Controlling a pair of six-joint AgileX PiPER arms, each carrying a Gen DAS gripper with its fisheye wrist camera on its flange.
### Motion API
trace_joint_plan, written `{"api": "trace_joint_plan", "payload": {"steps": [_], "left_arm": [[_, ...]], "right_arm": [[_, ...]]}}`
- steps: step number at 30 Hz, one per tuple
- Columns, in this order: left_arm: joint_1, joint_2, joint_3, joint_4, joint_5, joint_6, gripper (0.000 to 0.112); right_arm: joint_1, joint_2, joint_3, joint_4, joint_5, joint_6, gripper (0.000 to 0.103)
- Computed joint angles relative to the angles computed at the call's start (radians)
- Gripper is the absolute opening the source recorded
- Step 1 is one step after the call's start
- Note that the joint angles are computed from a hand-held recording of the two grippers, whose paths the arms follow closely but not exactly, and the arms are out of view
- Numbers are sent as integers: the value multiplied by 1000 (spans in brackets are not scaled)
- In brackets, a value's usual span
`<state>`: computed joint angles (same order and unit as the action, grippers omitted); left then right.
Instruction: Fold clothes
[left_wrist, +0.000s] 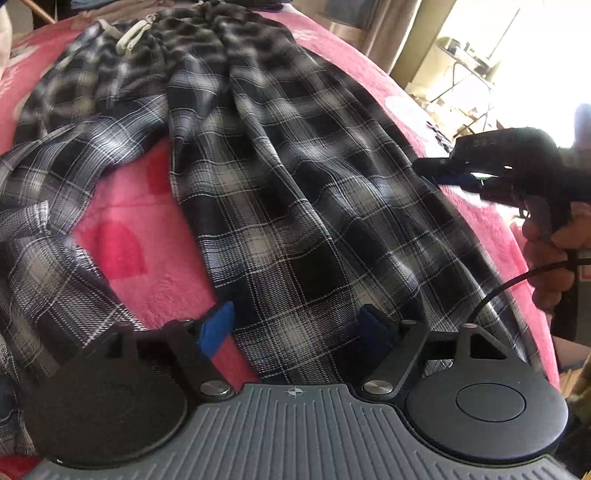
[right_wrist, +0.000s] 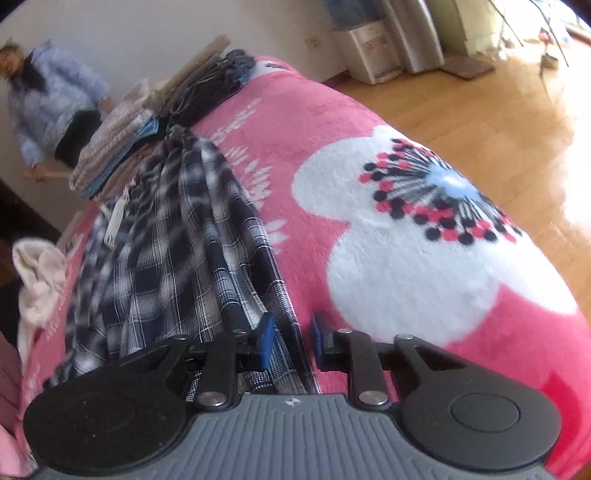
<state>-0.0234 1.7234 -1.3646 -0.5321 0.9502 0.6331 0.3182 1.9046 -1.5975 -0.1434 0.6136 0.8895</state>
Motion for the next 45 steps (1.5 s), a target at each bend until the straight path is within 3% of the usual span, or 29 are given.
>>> {"api": "trace_joint_plan", "payload": {"steps": [1,10,15,19,22,27,31,33,34,35,36,39,40,42,43,44,45], "left_arm": [[-9,-2,4,11,-10,-3,79],[-7,1,-4,41,-11,0,79],[-14,-5,12,54,-34,22,80],[-13,0,14,51,-46,40,81],[-8,3,13,45,-47,49,81],[8,-10,20,33,-40,67,81],[16,-38,43,37,-60,74,81],[16,-63,65,43,-80,69,81],[21,-81,80,38,-91,79,81],[29,-95,92,28,-100,93,81],[37,-106,100,13,-101,108,81],[44,-148,126,-23,-78,141,81],[44,-164,136,-35,-67,153,81],[32,-203,174,-54,-57,183,81],[21,-226,201,-56,-64,195,81],[2,-243,225,-48,-78,188,81],[-20,-251,237,-35,-88,168,81]], "right_arm": [[14,15,-35,-40,40,-3,0],[69,28,-130,-338,185,19,0],[72,90,-153,-414,264,18,0],[75,92,-137,-465,266,113,0],[61,72,-115,-501,321,185,0],[-38,-218,210,-340,162,192,0],[-45,-451,403,-128,142,83,2],[-10,-555,486,-47,168,76,6],[22,-595,517,-35,184,94,18],[62,-623,539,-41,201,130,41],[114,-648,559,-59,222,175,51],[261,-670,586,-163,260,287,55],[286,-665,590,-178,263,293,52],[329,-645,590,-201,269,286,34],[356,-634,585,-222,278,292,8],[397,-619,571,-263,306,310,1],[450,-608,556,-322,337,342,1]]}}
